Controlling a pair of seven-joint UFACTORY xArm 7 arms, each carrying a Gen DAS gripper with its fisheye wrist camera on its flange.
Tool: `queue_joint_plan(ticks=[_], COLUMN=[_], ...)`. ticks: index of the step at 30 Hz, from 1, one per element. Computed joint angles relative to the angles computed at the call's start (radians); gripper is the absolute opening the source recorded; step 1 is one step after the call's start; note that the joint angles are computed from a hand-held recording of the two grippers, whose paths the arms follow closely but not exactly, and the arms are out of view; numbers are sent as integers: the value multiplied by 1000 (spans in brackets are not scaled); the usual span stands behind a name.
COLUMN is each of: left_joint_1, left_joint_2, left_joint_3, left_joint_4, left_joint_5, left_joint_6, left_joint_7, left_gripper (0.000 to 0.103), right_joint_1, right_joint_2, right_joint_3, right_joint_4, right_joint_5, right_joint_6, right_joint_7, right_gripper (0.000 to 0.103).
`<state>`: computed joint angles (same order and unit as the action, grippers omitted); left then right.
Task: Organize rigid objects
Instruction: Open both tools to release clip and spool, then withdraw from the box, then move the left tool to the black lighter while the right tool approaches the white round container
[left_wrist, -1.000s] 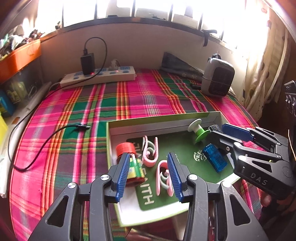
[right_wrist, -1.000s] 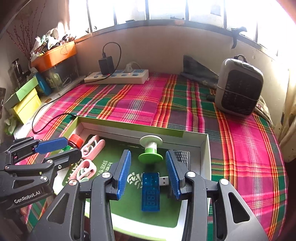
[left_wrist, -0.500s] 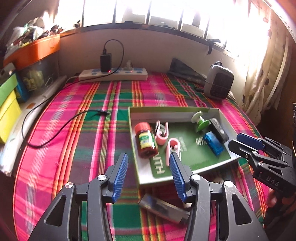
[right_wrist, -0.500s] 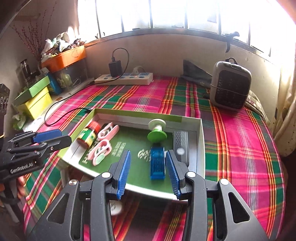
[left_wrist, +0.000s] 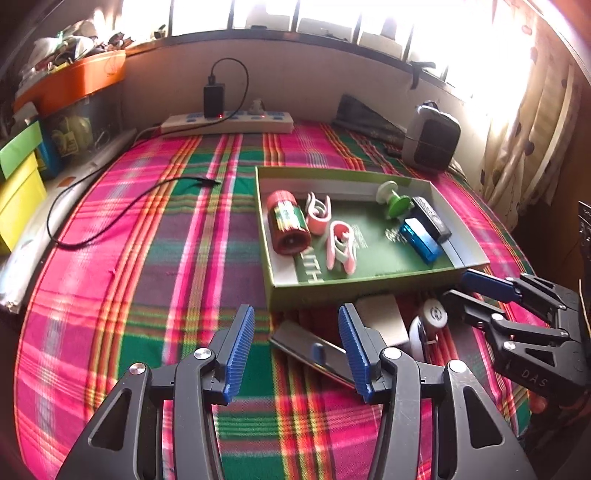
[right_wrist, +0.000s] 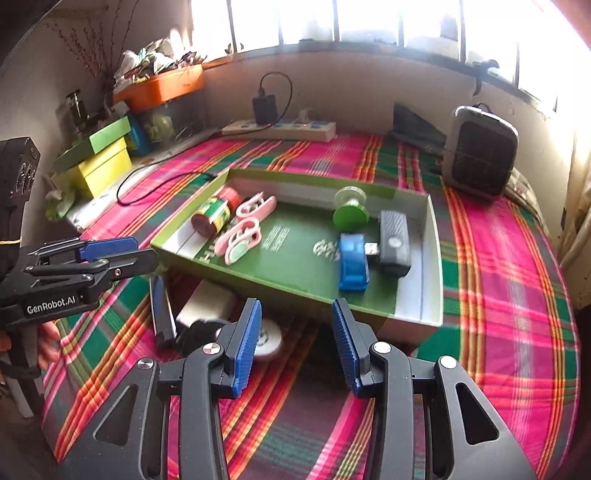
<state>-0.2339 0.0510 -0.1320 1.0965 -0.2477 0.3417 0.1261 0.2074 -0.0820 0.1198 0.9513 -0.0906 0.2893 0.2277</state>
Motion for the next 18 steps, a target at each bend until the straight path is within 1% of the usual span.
queue_joint_plan(ticks=[2, 4, 7, 8, 10, 12, 16, 18], left_joint_1=[-1, -5, -8, -11, -16, -21, -33, -38], left_joint_2=[-4, -7, -20, -26, -33, -37, -52, -55], left_joint_3=[-2, -2, -7, -7, -6, -7, -10, -10], left_joint_4=[-7, -13, -30, -39, -48, -53, -70, -75], left_joint_5=[-12, 11, -32, -27, -15, -24, -42, -18], left_joint_6=[8, 19, 23, 20, 21, 30, 40, 42], left_joint_7=[12, -1, 36, 33, 27, 42, 66, 53], left_gripper=[47, 47, 47, 47, 47, 47, 47, 47], right_joint_1=[3, 6, 13, 15, 21, 25, 22, 20], right_joint_2=[3, 5, 6, 8, 14, 22, 33, 35], right_joint_3=[2, 3, 2, 2, 1, 2, 3, 3], right_joint_4=[-1, 0, -2, 0, 4, 10, 19, 21], right_joint_5=[2, 2, 20, 27, 48, 57, 42, 24], right_joint_6=[5, 9, 8, 10, 17, 24, 32, 43], right_joint_7=[0, 0, -21, -29, -49, -64, -44, -26], right_gripper=[41, 41, 42, 42, 45, 46, 46, 46])
